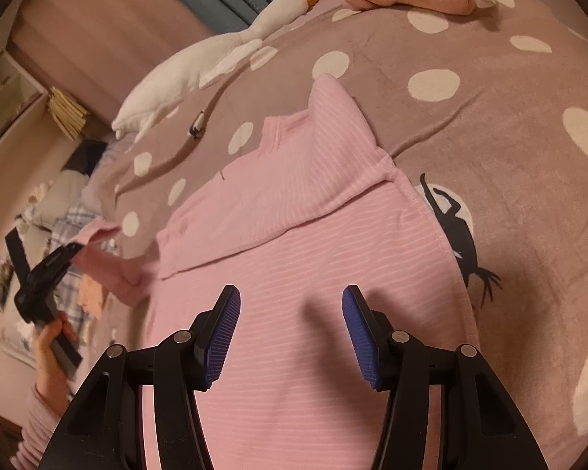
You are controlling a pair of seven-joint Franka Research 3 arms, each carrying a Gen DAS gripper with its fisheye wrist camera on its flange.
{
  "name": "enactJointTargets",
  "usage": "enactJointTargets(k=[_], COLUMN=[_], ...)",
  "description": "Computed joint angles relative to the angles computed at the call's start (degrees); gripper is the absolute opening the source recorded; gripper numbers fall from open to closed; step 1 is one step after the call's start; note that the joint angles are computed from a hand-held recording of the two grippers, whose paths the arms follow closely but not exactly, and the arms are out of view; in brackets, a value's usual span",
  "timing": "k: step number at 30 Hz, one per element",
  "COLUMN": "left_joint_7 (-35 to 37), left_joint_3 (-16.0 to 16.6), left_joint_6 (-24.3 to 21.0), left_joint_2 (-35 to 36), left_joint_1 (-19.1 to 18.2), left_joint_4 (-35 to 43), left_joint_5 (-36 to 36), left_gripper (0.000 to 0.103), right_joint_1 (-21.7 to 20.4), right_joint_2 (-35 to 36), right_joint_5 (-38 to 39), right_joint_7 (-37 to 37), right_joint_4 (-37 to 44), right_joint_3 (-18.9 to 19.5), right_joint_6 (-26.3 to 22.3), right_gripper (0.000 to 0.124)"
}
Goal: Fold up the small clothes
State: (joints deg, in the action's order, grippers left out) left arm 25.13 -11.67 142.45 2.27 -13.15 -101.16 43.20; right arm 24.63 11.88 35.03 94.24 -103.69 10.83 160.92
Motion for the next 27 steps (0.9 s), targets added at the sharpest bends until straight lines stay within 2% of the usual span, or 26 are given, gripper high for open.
enactJointTargets(k=[5, 7, 12, 13, 14, 15, 17, 18, 19, 22, 25, 27], left_joint_7=[4.43, 5.81, 4.55, 5.33, 7.02, 9.78, 14.47, 16.72, 19.21, 22.86, 26.23, 27.10], left_joint_3=[-1.01, -0.56, 2.25, 2.52, 2.62, 2.36, 1.79, 1.43, 0.83, 1.03, 0.25, -0.38], left_joint_6=[-1.89, -3.03, -3.40, -3.66, -4.44, -7.31, -11.14, -13.58, -15.82, -18.36, -17.89, -16.79], left_joint_2=[11.00, 15.94, 23.04, 24.85, 26.37, 28.99, 31.91, 33.43, 34.18, 32.79, 28.82, 26.27], left_joint_1=[-4.65, -7.40, -12.78, -13.61, -14.08, -14.75, -14.96, -15.10, -14.91, -15.10, -14.18, -13.63], left_joint_4=[13.27, 19.44, 28.27, 30.27, 31.97, 35.43, 39.15, 41.08, 41.78, 39.39, 33.11, 29.11], left_joint_5=[-1.41, -1.85, -2.99, -3.40, -4.37, -6.16, -10.55, -12.90, -15.49, -18.41, -20.53, -21.69], left_gripper=[0.009, 0.009, 0.009, 0.013, 0.023, 0.030, 0.073, 0.080, 0.082, 0.082, 0.082, 0.082], right_joint_1=[-1.07, -1.54, -1.77, -1.83, -1.90, -2.02, -2.32, -2.43, -2.61, -2.91, -2.99, -3.52], right_joint_2=[-0.84, -1.33, -2.06, -2.02, -1.99, -2.00, -1.97, -1.98, -2.11, -2.16, -1.97, -1.43], right_joint_5=[4.78, 6.80, 7.57, 7.54, 7.50, 7.60, 8.29, 8.71, 9.33, 10.71, 11.22, 14.46], right_joint_7=[-4.15, -6.07, -6.58, -6.47, -6.29, -6.17, -6.14, -6.11, -6.32, -6.98, -7.09, -8.92], right_joint_4=[-1.07, -1.68, -2.81, -2.86, -2.96, -3.09, -3.39, -3.49, -3.77, -3.86, -3.40, -2.50], right_joint_3=[1.00, 1.12, 0.11, -0.08, -0.26, -0.38, -0.41, -0.38, -0.33, -0.27, -0.35, 0.30], right_joint_6=[0.39, 0.54, 0.34, 0.31, 0.31, 0.26, 0.07, -0.13, -0.32, -0.97, -1.37, -1.66], right_gripper=[0.054, 0.054, 0.054, 0.054, 0.054, 0.054, 0.054, 0.054, 0.054, 0.054, 0.054, 0.054])
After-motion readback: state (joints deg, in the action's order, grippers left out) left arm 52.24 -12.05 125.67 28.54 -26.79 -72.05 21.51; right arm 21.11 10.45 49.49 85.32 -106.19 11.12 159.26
